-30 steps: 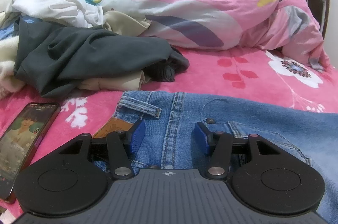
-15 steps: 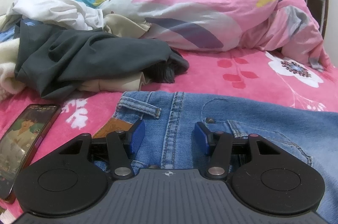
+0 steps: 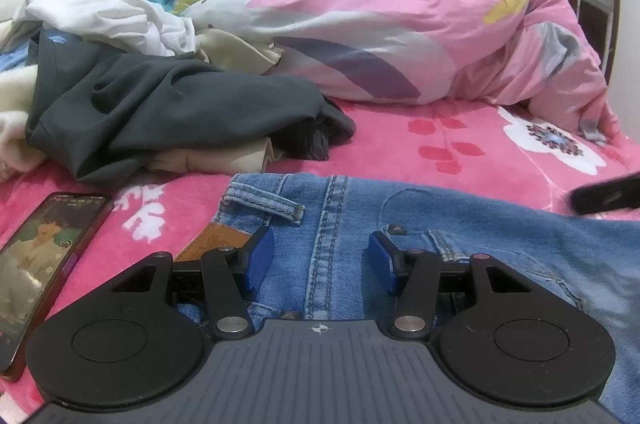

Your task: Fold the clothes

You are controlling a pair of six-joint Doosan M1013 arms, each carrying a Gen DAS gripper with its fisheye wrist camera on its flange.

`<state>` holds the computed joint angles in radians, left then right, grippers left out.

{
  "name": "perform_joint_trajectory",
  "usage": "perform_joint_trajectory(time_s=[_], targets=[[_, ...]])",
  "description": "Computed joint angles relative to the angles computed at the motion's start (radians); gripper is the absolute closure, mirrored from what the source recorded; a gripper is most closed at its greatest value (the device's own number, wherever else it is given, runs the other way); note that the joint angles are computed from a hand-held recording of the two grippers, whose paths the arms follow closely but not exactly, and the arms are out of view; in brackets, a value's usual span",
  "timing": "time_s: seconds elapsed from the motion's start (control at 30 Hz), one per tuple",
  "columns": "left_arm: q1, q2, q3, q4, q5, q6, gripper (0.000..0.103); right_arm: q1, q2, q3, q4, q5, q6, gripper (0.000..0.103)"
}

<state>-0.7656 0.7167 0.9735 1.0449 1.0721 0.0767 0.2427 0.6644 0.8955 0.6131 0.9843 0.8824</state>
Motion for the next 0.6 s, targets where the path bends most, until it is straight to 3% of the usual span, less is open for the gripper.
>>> perform_joint_trajectory(time_s=[0.1, 0.47, 0.5, 0.6], targets=[[0.001, -0.002, 0.001, -0.007, -0.006, 0.001, 0.049, 0.027, 0.065, -0.066, -0.093, 0.031, 0.108, 0.081], [0.005, -0.011, 0.014, -0.013, -0.03, -0.015, 0.048, 0.038, 0.09, -0.108, -0.049, 0.029, 0.184, 0.077], [0.005, -0.011, 0.012, -0.018, -0.029, -0.01, 0.048, 0.031, 0.072, -0.085, -0.041, 0.008, 0.188, 0.077], [0.004, -0.005, 0.001, -0.023, -0.016, 0.008, 0.048, -0.011, -0.024, 0.064, 0.019, -0.153, 0.121, 0.077]])
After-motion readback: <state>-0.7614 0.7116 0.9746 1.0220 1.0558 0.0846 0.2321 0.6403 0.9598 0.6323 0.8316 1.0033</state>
